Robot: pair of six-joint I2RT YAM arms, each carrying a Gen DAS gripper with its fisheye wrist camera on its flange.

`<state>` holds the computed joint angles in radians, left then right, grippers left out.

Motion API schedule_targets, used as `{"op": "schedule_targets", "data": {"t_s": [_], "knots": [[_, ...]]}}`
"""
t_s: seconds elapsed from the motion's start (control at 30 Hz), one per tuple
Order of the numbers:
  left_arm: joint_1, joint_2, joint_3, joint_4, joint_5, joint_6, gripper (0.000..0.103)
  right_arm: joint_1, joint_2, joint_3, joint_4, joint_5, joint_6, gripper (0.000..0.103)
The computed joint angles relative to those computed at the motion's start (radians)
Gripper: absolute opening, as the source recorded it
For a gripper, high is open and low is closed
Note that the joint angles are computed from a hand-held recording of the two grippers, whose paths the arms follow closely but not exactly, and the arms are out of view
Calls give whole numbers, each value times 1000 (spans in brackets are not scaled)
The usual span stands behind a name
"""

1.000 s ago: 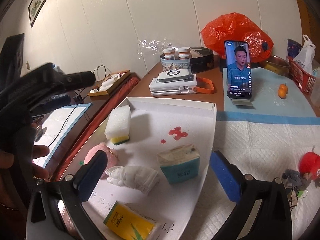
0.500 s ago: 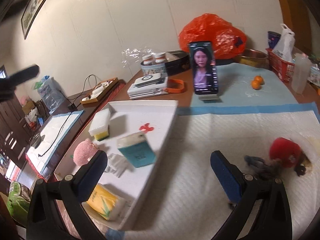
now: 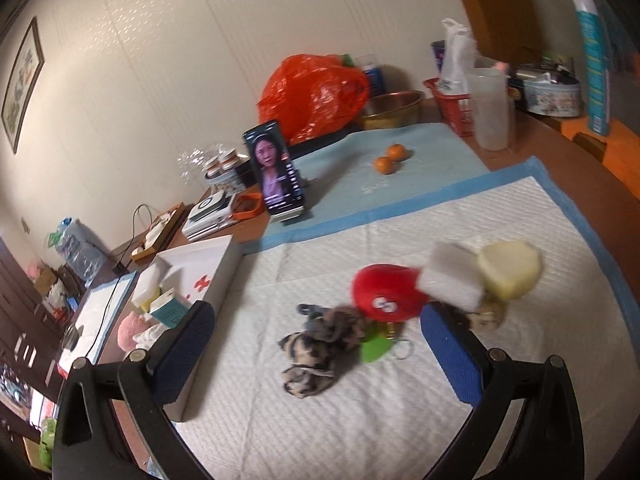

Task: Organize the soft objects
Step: 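Move left tool to the camouflage cloth while right tool approaches the white foam block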

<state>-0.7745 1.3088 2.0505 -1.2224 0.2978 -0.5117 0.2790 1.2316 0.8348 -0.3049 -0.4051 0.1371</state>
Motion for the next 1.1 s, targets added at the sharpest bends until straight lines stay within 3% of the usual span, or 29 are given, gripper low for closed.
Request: {"op": "schedule_targets", "data": {"t_s": [0.1,0.2,0.43,0.7,0.8,0.87,0.97,1.1], "knots": [[-78,78,81,-11,-68,-11,103,-77,-4,-3,-15,-57,-33,103],[-97,145,144,-38,-73,-17,103,-141,5,-2,-30,-105,-67,103],[-164,181,169,-55,-141,-29,103,-240,33,8,-49,-188,-96,103],[-163,113,51,26,-209,-31,103,-257,26,-2,-59,-222,-113,103],[-143,31,-85,93,-276,-34,103,-262,21,-2,-60,-221,-113,103],[-52,-55,-244,168,-262,-28,103,-275,17,0,-60,-223,-117,103],[191,-161,-492,238,-192,11,103,-311,17,8,-45,-224,-118,103],[621,-252,-862,374,-19,63,103,-381,45,21,3,-225,-119,103]]}}
